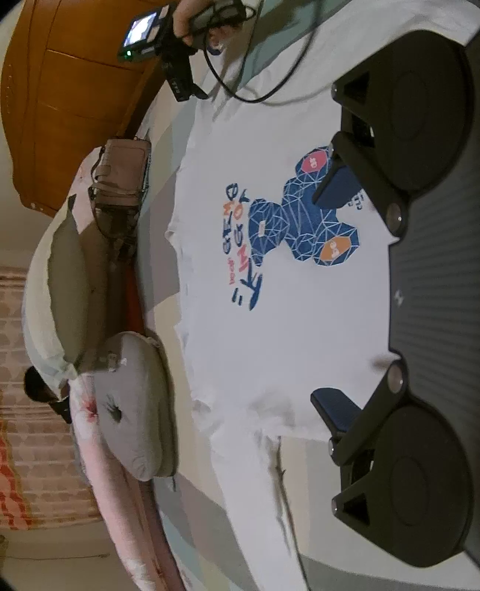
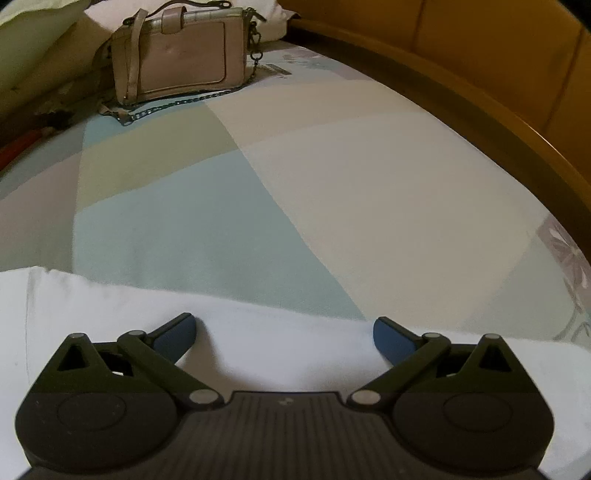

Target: Fold clothes

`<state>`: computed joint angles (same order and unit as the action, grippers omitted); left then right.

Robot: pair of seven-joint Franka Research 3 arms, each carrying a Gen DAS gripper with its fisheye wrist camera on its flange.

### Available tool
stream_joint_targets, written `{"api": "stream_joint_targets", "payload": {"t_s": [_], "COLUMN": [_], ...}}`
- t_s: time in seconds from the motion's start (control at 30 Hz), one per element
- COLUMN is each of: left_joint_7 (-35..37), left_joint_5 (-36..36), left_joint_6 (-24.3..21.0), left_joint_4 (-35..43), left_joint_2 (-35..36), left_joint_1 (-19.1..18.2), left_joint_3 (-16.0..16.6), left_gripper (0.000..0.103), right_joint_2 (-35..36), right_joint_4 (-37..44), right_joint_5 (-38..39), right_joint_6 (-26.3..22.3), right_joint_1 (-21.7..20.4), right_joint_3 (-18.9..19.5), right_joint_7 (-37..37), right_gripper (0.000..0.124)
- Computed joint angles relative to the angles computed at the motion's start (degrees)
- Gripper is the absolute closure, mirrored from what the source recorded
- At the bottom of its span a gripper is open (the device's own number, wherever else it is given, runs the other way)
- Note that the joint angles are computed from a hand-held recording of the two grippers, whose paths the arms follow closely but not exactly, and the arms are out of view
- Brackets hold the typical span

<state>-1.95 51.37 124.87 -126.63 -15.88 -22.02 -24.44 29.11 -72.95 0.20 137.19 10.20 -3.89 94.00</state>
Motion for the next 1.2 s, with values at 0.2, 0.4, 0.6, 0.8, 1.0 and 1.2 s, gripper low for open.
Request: {"api": "stream_joint_targets", "payload": {"t_s": [0.2,0.4,0.6,0.8,1.0,1.2], "left_joint_7": [-0.6,1.0,1.4,1.5,1.2,0.7], "left_joint_5": [-1.1,-4.5,-8.8,-9.1,-10.3,-12.1], "left_joint_6": [-2.0,-4.2,-2.9,-0.4,-1.5,-3.2], "left_joint_4": [0.8,1.2,-0.6,-1.9,-1.4,-0.9], "left_joint_2": [0.0,1.1,0.6,1.4,1.3,1.1], "left_joint_1": [-0.3,-1.1,-1.9,-1.9,-2.2,-3.4], "left_joint_3": [-0.2,0.1,1.1,1.1,0.6,-0.1], "left_gripper": [0.001,0.001,0.001,0.001,0.001,0.001], "right_joint_2": [-15.4,-25.6,-29.8,-35.2,-39.9,-45.8], "right_joint_4": [-20.3,-31.0,-37.1,-48.0,-54.0,-60.5], "right_joint_5": [14.6,33.5,39.2,37.6,37.9,38.2], "right_joint_6": [5.2,0.3,-6.7,3.8,6.1,7.8], "right_joint_1": [-5.0,-4.3,-0.4,2.2,2.8,3.1], "right_joint_3": [7.2,8.5,6.6,6.0,4.5,2.9], "right_joint_7": [-25.2,-53.7,-64.2,-66.6,-64.6,-64.1], "right_gripper": [0.021,0.021,0.021,0.021,0.021,0.021]}}
